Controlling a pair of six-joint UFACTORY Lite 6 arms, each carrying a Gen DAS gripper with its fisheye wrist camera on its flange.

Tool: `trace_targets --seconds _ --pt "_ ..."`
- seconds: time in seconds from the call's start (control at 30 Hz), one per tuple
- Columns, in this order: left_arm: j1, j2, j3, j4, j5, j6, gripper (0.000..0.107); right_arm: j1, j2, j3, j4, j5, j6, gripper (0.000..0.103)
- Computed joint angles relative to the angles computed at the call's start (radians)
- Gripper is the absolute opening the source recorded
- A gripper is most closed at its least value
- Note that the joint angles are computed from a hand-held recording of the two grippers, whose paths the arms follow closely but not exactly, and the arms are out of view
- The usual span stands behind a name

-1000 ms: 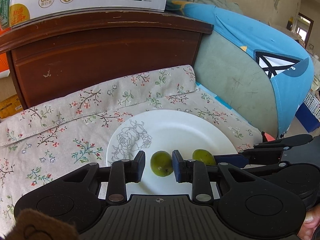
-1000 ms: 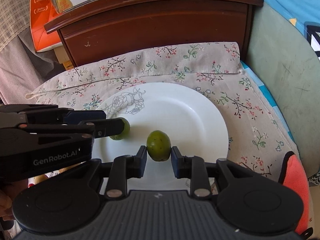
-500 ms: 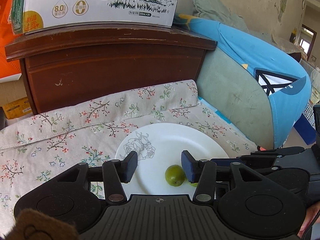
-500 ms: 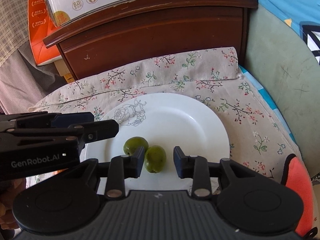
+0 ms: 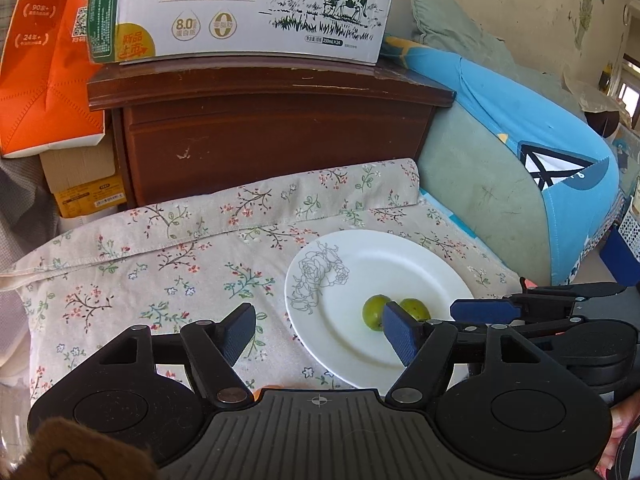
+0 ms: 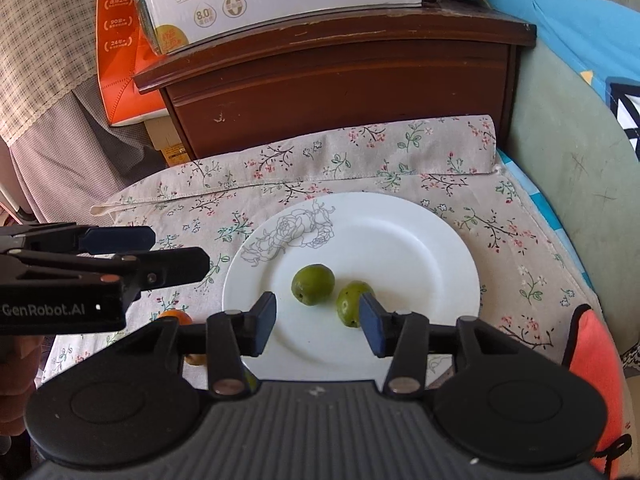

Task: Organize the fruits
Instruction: 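Carry both green jujubes onto the white plate and open both tools, then move both open tools back toward the remaining fruits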

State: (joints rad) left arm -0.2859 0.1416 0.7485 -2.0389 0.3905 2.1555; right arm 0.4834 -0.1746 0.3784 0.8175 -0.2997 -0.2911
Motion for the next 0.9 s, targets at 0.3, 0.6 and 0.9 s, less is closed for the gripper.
trace_targets --seconds 0.3,0.6,0.9 --pt "0.086 -0.14 -0.176 0.071 0.017 0.01 0.07 0.167 -0.079 -0.058 0.322 -0.014 -0.24 0.047" --pt "0.147 -0.266 -0.327 0.082 0.009 0.04 0.07 0.403 -0.116 -0.1 0.552 -0.098 -0.3 0.047" --pt "0.251 -0.315 -0.415 0.118 0.017 0.047 0.07 0.589 -0.086 -0.114 0.692 -0.197 -0.273 0.047"
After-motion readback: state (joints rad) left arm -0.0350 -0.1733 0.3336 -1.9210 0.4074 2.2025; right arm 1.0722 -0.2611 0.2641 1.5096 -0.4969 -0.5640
